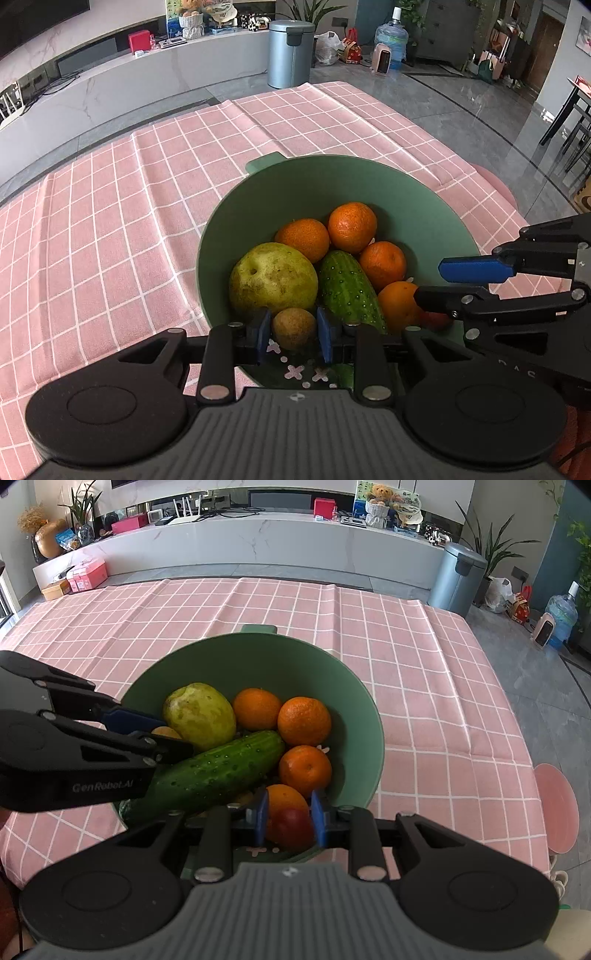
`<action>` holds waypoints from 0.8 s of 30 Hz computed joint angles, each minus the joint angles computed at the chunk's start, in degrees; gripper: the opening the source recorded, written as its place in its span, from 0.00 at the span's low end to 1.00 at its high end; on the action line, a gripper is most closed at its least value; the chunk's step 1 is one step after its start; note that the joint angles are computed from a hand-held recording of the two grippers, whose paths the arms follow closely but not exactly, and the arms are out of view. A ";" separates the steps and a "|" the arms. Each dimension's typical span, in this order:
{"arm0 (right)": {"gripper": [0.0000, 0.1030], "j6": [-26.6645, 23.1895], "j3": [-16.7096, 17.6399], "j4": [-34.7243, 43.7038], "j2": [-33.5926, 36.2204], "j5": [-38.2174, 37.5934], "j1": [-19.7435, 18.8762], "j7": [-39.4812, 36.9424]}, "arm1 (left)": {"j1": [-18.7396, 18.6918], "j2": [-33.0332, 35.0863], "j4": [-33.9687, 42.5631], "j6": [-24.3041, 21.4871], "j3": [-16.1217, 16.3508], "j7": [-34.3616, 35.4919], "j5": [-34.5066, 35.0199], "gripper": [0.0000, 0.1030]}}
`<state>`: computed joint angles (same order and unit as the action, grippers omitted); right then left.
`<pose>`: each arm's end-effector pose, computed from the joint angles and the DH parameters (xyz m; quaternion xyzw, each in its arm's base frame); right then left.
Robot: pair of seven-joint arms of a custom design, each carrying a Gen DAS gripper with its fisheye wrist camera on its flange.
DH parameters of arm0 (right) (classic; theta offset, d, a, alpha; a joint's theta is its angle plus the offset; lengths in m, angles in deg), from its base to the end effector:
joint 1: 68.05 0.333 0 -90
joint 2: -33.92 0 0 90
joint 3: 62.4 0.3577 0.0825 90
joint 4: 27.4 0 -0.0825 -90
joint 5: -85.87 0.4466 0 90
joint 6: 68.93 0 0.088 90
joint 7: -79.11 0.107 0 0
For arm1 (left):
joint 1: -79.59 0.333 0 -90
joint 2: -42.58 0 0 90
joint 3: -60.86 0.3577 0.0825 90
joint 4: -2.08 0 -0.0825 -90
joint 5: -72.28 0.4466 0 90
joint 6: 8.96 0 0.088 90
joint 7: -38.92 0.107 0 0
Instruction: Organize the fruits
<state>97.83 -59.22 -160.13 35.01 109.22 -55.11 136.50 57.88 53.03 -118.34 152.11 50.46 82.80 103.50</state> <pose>0.5805 0.1425 0.3938 -0.8168 0.4956 -0.1621 0.2468 0.5501 -0.3705 0.3892 -0.6009 0.7450 -0.2404 0.1616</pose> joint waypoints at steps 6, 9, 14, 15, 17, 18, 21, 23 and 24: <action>0.24 0.21 -0.06 -0.35 -0.78 -2.02 0.14 0.88 | -0.71 -0.83 -0.31 -0.56 0.71 -3.43 3.24 0.43; 0.40 1.88 -0.14 -1.36 -1.93 -2.75 0.46 0.97 | -0.38 -2.47 -1.57 0.74 0.58 -5.12 5.02 0.51; 0.41 3.42 -0.90 -3.13 -4.95 -0.36 1.96 -0.97 | 0.14 -6.59 -3.90 0.44 0.02 -12.34 12.08 0.54; 0.45 3.99 -1.20 -3.63 -5.68 0.73 2.51 -1.64 | 0.51 -7.35 -4.28 0.35 -0.38 -13.85 13.45 0.55; 0.51 5.60 -2.06 -4.92 -7.41 3.65 4.09 -3.37 | 1.31 -9.52 -5.61 0.15 -1.25 -18.13 17.36 0.57; 0.55 6.34 -2.65 -5.52 -8.24 5.16 5.07 -4.20 | 1.78 -10.84 -6.43 -0.21 -1.85 -20.76 19.86 0.59; 0.57 8.55 -5.53 -7.42 -10.84 11.42 9.48 -7.85 | 3.43 -14.25 -8.50 -2.03 -4.25 -27.20 25.77 0.62; 0.60 10.48 -8.67 -8.82 -12.57 17.10 14.09 -11.54 | 4.51 -16.50 -10.07 -3.07 -5.82 -30.68 28.76 0.63; 0.62 11.97 -10.49 -9.66 -13.51 20.05 16.85 -13.38 | 4.97 -17.57 -10.87 -3.71 -6.62 -32.28 30.03 0.63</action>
<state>109.79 -69.71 -169.80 21.50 129.27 -38.26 123.12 62.85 35.46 -129.20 148.40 43.84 50.52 133.53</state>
